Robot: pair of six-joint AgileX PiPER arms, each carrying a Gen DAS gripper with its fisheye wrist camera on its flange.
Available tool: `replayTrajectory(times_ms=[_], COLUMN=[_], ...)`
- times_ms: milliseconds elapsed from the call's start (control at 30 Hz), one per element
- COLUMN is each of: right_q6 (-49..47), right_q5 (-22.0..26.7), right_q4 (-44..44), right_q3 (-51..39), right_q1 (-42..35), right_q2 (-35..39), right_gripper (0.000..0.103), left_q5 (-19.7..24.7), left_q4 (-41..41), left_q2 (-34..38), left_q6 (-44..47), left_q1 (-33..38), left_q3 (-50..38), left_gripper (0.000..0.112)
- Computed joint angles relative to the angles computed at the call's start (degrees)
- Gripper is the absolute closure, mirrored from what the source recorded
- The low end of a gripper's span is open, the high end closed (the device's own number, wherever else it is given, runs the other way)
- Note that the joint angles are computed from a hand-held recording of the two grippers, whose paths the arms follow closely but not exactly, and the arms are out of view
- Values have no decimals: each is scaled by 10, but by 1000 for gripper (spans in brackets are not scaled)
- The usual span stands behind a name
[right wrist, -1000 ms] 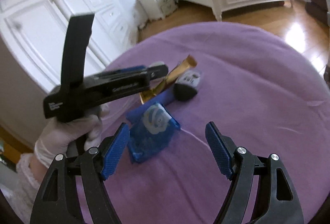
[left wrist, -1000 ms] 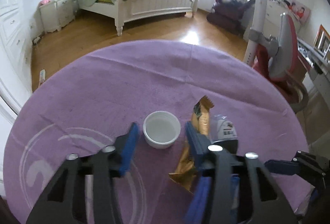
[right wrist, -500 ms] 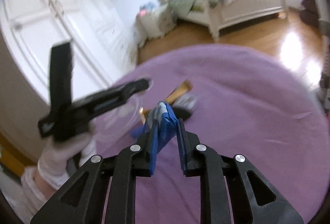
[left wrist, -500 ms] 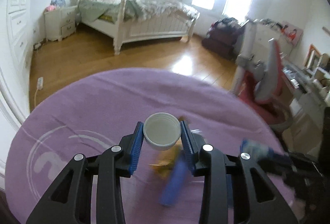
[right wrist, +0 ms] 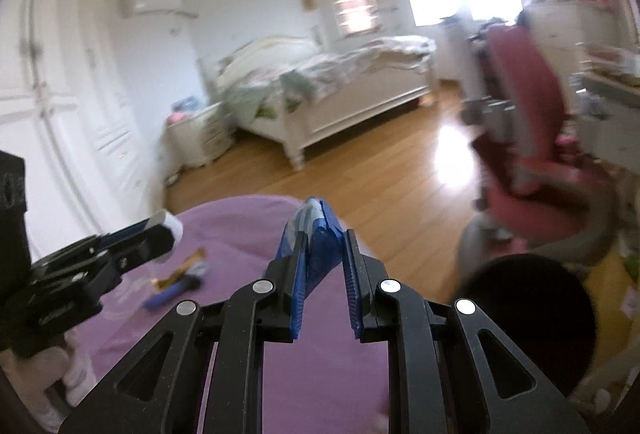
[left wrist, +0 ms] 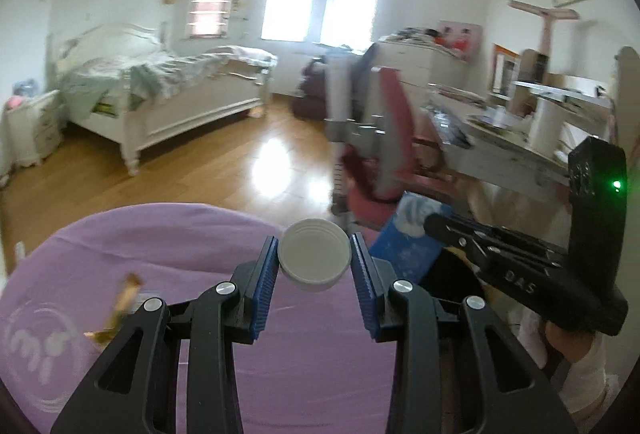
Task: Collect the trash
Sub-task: 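Carry the white cup and blue packet over the black bin and release both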
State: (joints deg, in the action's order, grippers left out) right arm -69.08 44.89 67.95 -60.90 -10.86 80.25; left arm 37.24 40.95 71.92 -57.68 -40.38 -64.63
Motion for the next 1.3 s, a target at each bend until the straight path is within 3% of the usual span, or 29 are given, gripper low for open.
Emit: replayTrajectory(times_ms=[300, 433, 733, 1300], right_q6=[-81, -84, -82, -61], right_q5=[40, 5, -25, -79], right_q4=[47, 61, 60, 31], right_q3=[-3, -1, -25, -78], right_q1=[-132, -121, -152, -185], right_q2=[47, 59, 101, 215], right_gripper=[84, 84, 84, 84], left_q5=[-41, -72, -121, -113], left_q4=[-8, -26, -140, -322], left_q2=[109, 145, 233, 385], left_q6=[15, 30, 119, 288], left_q1=[-38, -37, -14, -7], left_q3=[-94, -117, -184, -318], left_gripper=[76, 76, 76, 76])
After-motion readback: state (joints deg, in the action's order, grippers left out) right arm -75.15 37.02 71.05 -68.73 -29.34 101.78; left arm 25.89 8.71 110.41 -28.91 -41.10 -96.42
